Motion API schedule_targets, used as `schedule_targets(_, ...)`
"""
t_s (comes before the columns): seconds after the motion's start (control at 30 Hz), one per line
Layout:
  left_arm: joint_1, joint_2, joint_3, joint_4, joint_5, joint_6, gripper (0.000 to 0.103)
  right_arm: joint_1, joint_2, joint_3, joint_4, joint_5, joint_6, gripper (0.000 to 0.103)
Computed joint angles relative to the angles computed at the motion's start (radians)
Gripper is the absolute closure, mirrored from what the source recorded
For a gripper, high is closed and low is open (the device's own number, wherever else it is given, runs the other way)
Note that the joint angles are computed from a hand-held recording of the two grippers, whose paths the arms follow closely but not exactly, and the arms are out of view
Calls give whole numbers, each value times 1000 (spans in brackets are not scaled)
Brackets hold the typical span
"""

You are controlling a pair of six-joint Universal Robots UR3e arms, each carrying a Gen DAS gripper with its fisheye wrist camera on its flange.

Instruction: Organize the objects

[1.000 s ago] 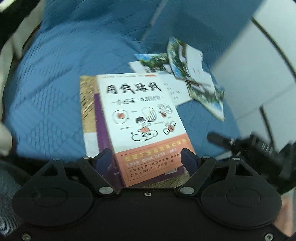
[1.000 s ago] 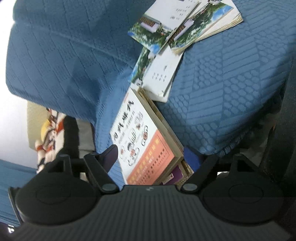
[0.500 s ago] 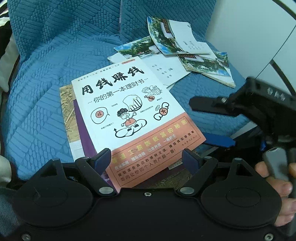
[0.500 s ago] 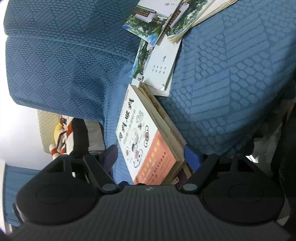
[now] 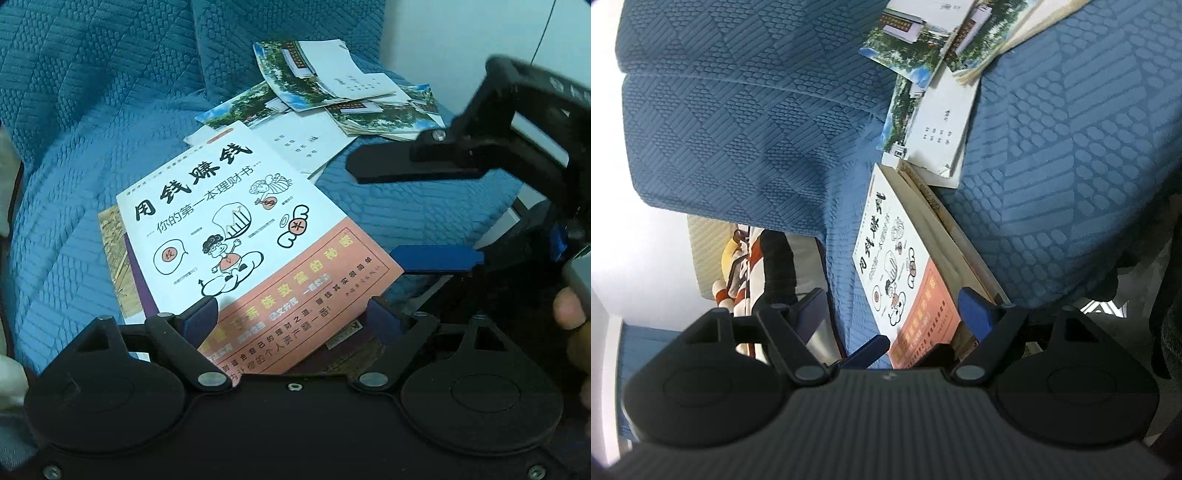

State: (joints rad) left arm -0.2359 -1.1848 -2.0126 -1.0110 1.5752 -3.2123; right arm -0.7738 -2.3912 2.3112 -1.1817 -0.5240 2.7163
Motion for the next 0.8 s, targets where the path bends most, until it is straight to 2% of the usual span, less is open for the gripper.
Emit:
schedule_targets(0.1,-32,-17,7,14,22,1,15,-2,6,-12,23,4,-14,22)
schedule_targets(0.23,-82,-29,2,51,54,7,15,-32,8,-43,149,29,-92,22)
schedule_targets(0.47,-206,-109,14,132,259,-76,14,-23,39,-69,221,69,-134,22)
schedule_targets(0.7,-155,34,-35,110,259,-201,14,-124,-12,-61,317,43,-186,22)
schedule_targets(0.8,-49,148,-57,45,176,-247,15,-175,-46,-38,340,10,-186,22)
